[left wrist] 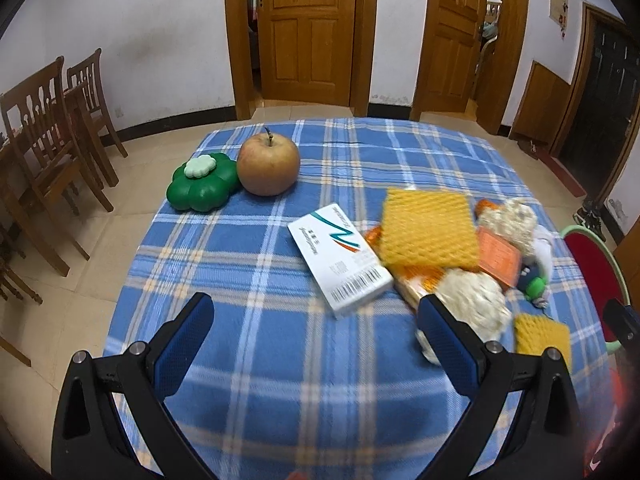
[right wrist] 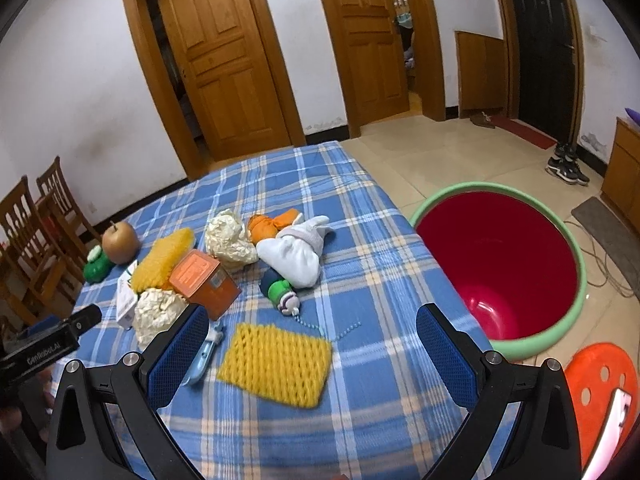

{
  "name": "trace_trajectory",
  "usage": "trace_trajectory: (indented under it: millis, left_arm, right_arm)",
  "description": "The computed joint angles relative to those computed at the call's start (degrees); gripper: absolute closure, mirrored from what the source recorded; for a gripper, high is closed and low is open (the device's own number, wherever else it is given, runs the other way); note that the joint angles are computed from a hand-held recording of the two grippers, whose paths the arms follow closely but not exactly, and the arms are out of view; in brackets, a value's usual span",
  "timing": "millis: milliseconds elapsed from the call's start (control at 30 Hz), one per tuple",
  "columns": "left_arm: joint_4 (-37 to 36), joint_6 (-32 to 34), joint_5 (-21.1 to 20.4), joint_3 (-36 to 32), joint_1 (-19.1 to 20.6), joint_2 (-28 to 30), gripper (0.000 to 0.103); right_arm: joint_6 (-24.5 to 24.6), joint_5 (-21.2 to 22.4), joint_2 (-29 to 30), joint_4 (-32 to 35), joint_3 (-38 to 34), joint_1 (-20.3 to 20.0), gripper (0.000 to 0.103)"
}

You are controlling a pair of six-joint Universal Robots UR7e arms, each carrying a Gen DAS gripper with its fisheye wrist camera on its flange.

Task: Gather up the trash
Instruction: 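Grasp the white glove with the right tool while the left tool grasps the white medicine box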

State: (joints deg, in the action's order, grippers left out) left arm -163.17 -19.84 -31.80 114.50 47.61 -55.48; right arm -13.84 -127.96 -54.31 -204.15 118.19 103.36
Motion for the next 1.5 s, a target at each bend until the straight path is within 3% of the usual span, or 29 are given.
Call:
trace_trajectory:
  millis: [200, 467, 700, 833, 1067, 1333, 1500]
  left_arm:
    - [1.0, 4.1, -3.5, -5.5, 3.7, 2.2, 0.002]
    - [4.0, 5.4, -8.2, -11.2, 7.4, 4.3, 0.002]
    - [5.3, 3.6, -7.4, -12.3, 8.4, 5.3, 0.002]
    - [6.6, 2.2, -6.4, -12.7, 8.5, 5.8, 0.002]
    - [7.7, 0.1, -7.0, -12.9, 8.4, 6.2, 0.006]
    - [7.7, -4.0, -7.1, -11.3, 8.4, 5.2, 0.009]
    - [5.5, -4.1, -10.1, -10.0, 8.8, 4.2, 0.018]
  right_arm:
    - [0.4, -3.4, 2.6, 5.1, -4.5, -0.2, 0.000]
    - [3.1, -4.8, 4.2, 13.2, -10.0, -1.3, 0.000]
    - [0.3, -4.5, 6.8, 15.2, -14.6, -2.3, 0.001]
    - [-0.6, -2.9, 7.4, 17.4, -16.0, -3.3, 0.013]
    - [-0.5, 1.2, 6.6, 20.2, -15.9, -4.4, 0.048]
    - [3.7, 2.9, 5.1, 21.8, -15.0, -5.0, 0.049]
    - [6.0, 5.8, 3.7, 23.7, -14.2, -5.9, 0.051]
